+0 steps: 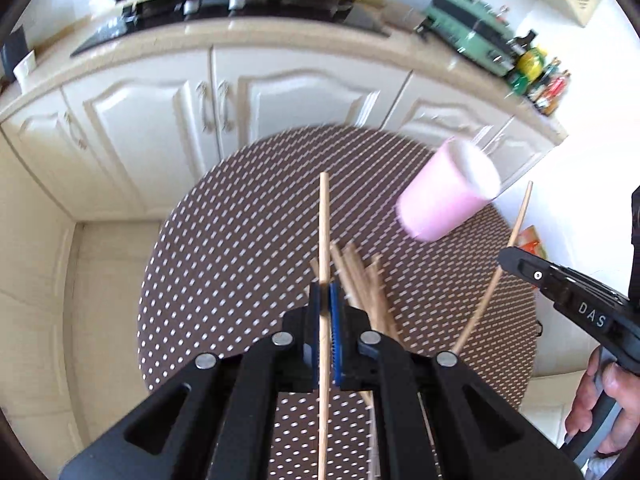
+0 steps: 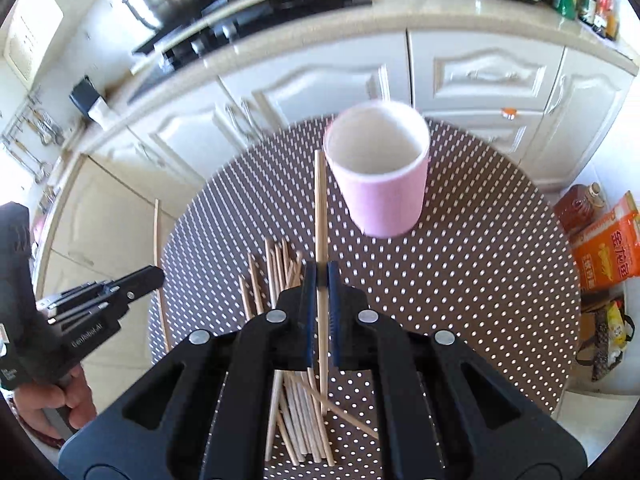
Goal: Organize utensils
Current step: 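Lift both held chopsticks and carry them over the pink cup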
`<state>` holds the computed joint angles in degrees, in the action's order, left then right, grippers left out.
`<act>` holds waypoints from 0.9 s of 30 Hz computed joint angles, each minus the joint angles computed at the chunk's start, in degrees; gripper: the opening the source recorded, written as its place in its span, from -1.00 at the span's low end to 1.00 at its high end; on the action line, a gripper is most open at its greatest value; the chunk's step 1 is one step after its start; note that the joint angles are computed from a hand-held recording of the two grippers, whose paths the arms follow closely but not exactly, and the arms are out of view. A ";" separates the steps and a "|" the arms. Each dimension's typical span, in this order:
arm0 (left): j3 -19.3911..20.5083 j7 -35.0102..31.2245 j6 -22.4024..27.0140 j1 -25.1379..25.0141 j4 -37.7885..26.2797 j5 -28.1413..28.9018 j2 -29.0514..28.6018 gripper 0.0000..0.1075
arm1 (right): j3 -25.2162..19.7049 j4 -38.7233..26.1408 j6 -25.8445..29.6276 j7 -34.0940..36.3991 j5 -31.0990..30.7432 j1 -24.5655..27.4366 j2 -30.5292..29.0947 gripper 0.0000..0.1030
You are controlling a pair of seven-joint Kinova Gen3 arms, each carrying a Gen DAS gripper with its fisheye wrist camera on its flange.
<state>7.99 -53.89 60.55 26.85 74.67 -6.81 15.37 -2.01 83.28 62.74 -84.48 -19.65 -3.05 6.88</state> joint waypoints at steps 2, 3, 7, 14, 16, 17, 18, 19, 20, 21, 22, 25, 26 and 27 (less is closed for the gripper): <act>0.16 0.02 -0.88 0.65 -0.91 -0.75 -0.22 -0.91 | 0.12 -3.25 2.32 -1.42 -0.10 -0.11 -0.57 -0.88; 0.28 -0.13 -1.28 0.88 -1.63 -0.95 -0.23 -0.91 | 0.20 -4.43 3.49 -1.86 -0.26 -0.06 -1.12 -0.88; 0.20 -0.02 -3.54 1.91 -3.00 -2.46 -0.51 -0.91 | 1.23 -7.11 6.00 -0.18 -2.97 1.86 -2.19 -0.88; -0.23 0.18 -7.61 3.48 -8.58 -4.45 1.40 -0.91 | 2.31 -12.37 7.27 0.41 -6.71 3.80 -2.25 -0.88; -0.44 -0.24 -8.29 4.02 -11.35 -4.76 2.91 -0.91 | 2.58 -14.76 7.55 0.92 -7.92 4.69 -1.63 -0.88; -0.74 -0.30 -8.41 4.54 -13.01 -5.20 3.83 -0.91 | 2.69 -15.90 7.68 1.24 -8.67 5.23 -1.25 -0.88; -0.97 -0.47 -8.71 4.88 -14.34 -5.32 4.62 -0.91 | 2.70 -16.74 7.73 1.44 -9.26 5.70 -0.87 -0.88; -1.11 -0.89 -8.81 5.10 -16.40 -5.25 5.79 -0.91 | 2.82 -18.30 8.03 1.77 -10.20 6.40 -0.13 -0.88; -1.54 -0.95 -9.10 5.56 -18.04 -5.49 6.76 -0.91 | 2.76 -19.74 8.31 1.68 -10.46 6.82 0.38 -0.88; -1.87 -1.13 -9.35 5.85 -19.86 -5.49 7.87 -0.91 | 2.68 -21.10 8.40 1.92 -10.86 7.35 1.02 -0.88; -2.11 -1.37 -9.43 6.03 -21.72 -5.23 9.00 -0.91 | 2.57 -22.60 8.65 2.18 -11.24 7.91 1.80 -0.88; -3.44 -1.63 -9.47 7.26 -27.40 -5.47 12.62 -0.91 | 1.97 -26.22 8.79 2.30 -11.27 9.09 3.86 -0.88; -3.93 -1.63 -9.23 7.64 -29.07 -5.49 13.66 -0.91 | 1.75 -27.50 9.01 2.17 -11.31 9.50 4.65 -0.88; -4.59 -1.28 -9.02 8.15 -31.13 -5.67 14.95 -0.91 | 1.51 -28.33 8.93 2.05 -11.21 9.86 5.22 -0.88</act>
<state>3.41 -55.16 51.53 35.00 43.53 -12.48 30.32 -0.50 54.95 71.67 -82.43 -30.86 6.81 12.10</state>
